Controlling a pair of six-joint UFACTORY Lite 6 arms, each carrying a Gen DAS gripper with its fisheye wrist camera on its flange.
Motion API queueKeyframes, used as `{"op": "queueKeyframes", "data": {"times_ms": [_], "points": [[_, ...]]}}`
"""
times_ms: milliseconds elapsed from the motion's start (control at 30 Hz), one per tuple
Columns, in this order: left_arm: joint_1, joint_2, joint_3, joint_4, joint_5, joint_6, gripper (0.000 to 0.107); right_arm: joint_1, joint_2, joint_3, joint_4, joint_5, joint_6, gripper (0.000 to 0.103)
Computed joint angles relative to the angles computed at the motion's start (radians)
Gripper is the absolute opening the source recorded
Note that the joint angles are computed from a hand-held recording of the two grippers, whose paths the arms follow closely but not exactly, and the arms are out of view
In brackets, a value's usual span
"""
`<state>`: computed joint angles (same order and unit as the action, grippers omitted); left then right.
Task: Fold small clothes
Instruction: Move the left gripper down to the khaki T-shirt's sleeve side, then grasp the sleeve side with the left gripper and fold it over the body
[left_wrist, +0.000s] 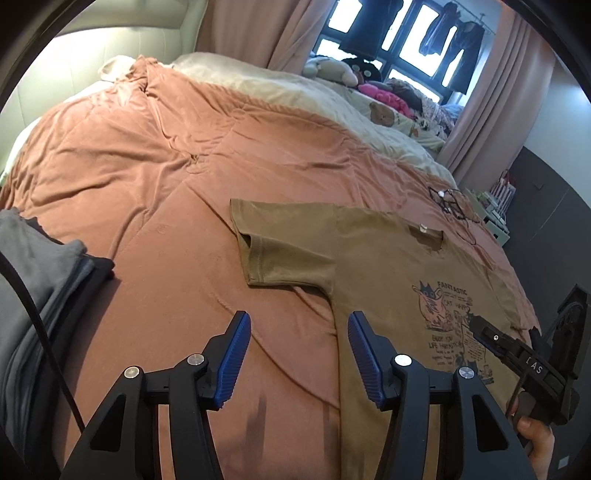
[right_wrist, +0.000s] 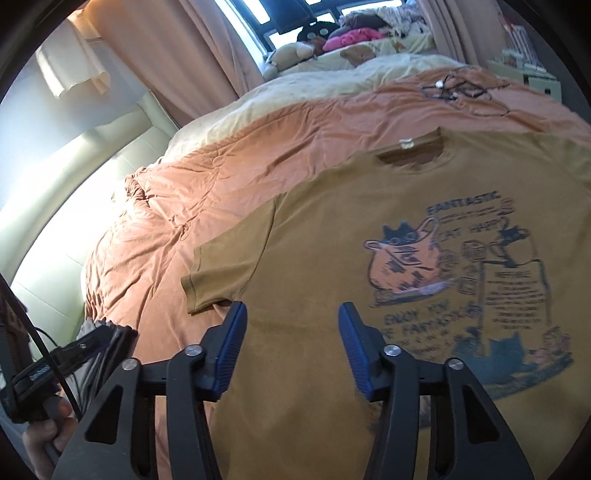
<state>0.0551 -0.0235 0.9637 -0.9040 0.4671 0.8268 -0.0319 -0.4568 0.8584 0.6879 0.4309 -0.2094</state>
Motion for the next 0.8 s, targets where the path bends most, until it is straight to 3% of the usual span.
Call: {"op": "queueKeyframes", "data": {"times_ms": [233,400,500,800], "points": [[-0.010,0.318,0.254,0.030,-0.005,-0.029,0.057,0.066,0.289,0.165,0.188,-0.052,-0.187,0.038],[-0.013,0.509,0.442,0.114,0.016,-0.163,0.055,0.036,0.511,0.327,0.359,-0.012,-0.350,0.033],[-0.019,0.616,0.551,0.162,0.034,-0.246,0.047,0.020,0.635,0.434,0.412,0.029,-0.392,0.029],[-0.037,0.903,0.848,0.344,0.088,-0.529,0.047,0.016,0.904,0.709,0.479,0.113,-0.399,0.025]]}}
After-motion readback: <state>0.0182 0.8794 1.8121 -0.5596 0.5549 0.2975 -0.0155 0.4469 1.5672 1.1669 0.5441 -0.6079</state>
